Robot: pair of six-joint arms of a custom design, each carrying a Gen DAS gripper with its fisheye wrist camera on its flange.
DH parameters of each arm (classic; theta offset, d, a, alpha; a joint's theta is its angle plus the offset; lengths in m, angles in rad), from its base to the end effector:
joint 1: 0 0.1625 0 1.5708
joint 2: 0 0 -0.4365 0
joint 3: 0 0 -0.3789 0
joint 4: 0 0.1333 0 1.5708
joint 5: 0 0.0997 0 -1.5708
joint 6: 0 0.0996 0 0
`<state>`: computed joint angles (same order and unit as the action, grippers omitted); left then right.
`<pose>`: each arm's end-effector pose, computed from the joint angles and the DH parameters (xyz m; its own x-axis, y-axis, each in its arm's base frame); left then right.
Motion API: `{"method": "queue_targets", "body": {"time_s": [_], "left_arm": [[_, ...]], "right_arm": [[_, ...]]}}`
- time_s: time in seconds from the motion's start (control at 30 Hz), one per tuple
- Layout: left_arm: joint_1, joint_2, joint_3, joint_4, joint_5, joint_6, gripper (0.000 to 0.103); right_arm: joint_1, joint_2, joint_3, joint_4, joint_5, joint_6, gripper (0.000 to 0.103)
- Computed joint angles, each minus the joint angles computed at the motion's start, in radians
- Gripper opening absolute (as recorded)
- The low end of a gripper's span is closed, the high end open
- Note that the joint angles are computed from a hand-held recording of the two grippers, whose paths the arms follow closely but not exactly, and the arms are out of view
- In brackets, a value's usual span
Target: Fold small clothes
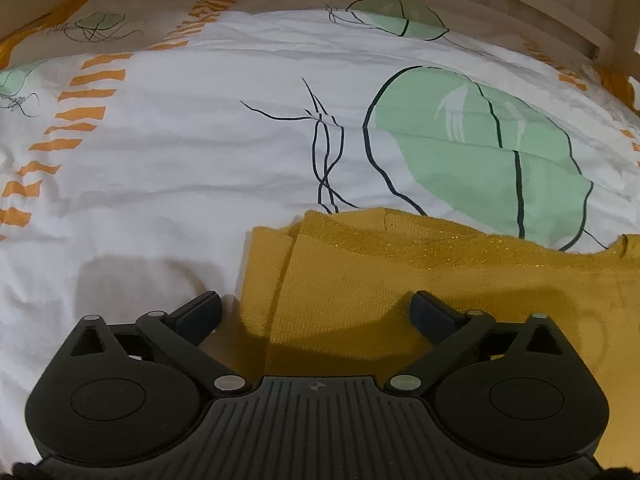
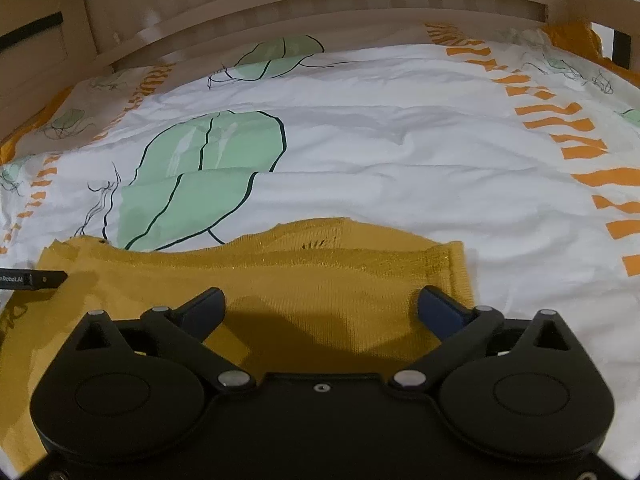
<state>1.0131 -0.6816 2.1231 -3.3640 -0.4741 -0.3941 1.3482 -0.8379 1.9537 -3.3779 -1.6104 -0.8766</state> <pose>-0.0748 -0.5392 0.0534 -0.6982 -0.3229 -0.6389 0.2477 0.7284 -0.6388 -0.0060 -0.6126 0.1335 -0.7506 -0.4206 0.5095 -0.6359 0.6692 -0.3844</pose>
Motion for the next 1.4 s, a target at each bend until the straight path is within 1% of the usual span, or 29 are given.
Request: {"method": "queue_targets", "body": {"time_s": [0.27,0.37,0.43,0.57,0.63,0.7,0.77,0.93,1.07,1.17,1.27,1.4], "left_arm": [[0.004,-0.007,-0.006,0.026,-0.007,-0.009,0.103],[0.006,-0.018,-0.007,0.045,-0.016,-0.009,0.103],[0.002,-0.034,-0.001,0.068,-0.024,-0.023,0.103],[-0.041,-0.06,0.029,0.099,0.007,-0.063,0.103],[-0.069,-0.076,0.048,0.109,0.009,-0.081,0.103],[-0.101,-0.093,0.069,0.127,0.004,-0.112,0.103],[-0.131,-0.11,0.085,0.173,-0.006,-0.164,0.103],[-0.196,-0.11,0.114,0.221,-0.055,-0.248,0.102],[-0.243,-0.084,0.119,0.273,-0.083,-0.308,0.102],[-0.26,-0.057,0.116,0.279,-0.113,-0.329,0.102],[-0.262,-0.027,0.097,0.317,-0.125,-0.354,0.102],[-0.256,0.001,0.065,0.417,-0.117,-0.418,0.102]], "right_arm": [[0.004,0.006,0.005,-0.018,-0.013,-0.033,0.102],[0.005,0.002,0.004,-0.006,-0.013,-0.038,0.102],[0.002,-0.011,0.007,0.008,0.0,-0.031,0.102],[-0.01,-0.054,0.036,-0.001,0.05,0.009,0.102],[-0.017,-0.083,0.048,0.009,0.066,0.032,0.102],[-0.031,-0.122,0.064,0.041,0.092,0.056,0.102],[-0.045,-0.159,0.08,0.078,0.104,0.077,0.102],[-0.087,-0.246,0.117,0.203,0.104,0.115,0.102],[-0.118,-0.298,0.137,0.293,0.092,0.151,0.102],[-0.139,-0.324,0.138,0.366,0.081,0.189,0.103],[-0.157,-0.33,0.131,0.417,0.089,0.216,0.103],[-0.17,-0.319,0.117,0.454,0.114,0.204,0.103]]}}
